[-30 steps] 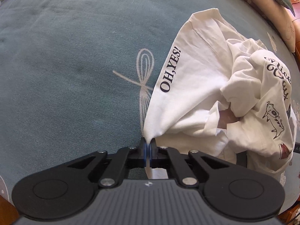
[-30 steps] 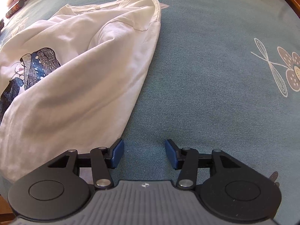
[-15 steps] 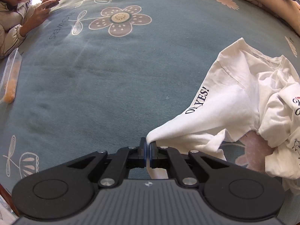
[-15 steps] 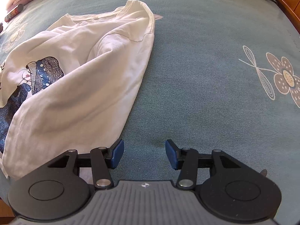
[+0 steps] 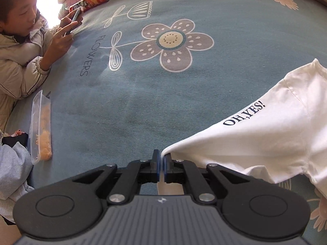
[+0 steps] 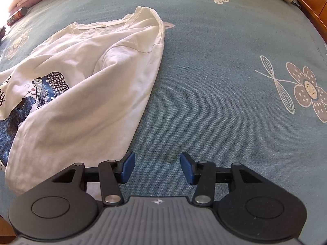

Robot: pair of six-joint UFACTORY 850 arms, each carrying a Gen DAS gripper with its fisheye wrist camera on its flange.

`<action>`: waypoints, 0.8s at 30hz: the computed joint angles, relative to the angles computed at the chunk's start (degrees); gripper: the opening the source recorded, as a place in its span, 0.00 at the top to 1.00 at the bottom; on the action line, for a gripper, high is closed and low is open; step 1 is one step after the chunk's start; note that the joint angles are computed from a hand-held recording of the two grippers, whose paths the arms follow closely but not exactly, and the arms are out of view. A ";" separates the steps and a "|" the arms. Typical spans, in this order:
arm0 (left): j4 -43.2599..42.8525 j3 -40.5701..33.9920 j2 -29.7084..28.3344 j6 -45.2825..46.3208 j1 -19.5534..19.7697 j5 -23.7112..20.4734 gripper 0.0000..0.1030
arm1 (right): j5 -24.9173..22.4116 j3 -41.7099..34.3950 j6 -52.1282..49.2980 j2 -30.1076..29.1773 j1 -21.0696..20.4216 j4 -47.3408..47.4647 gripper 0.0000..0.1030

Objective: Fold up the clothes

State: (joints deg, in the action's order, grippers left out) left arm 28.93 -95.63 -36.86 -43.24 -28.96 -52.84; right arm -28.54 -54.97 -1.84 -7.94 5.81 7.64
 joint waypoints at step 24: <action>-4.72 5.90 1.90 5.38 0.17 3.08 0.51 | -3.84 -0.08 -11.34 -0.48 -0.99 16.17 0.48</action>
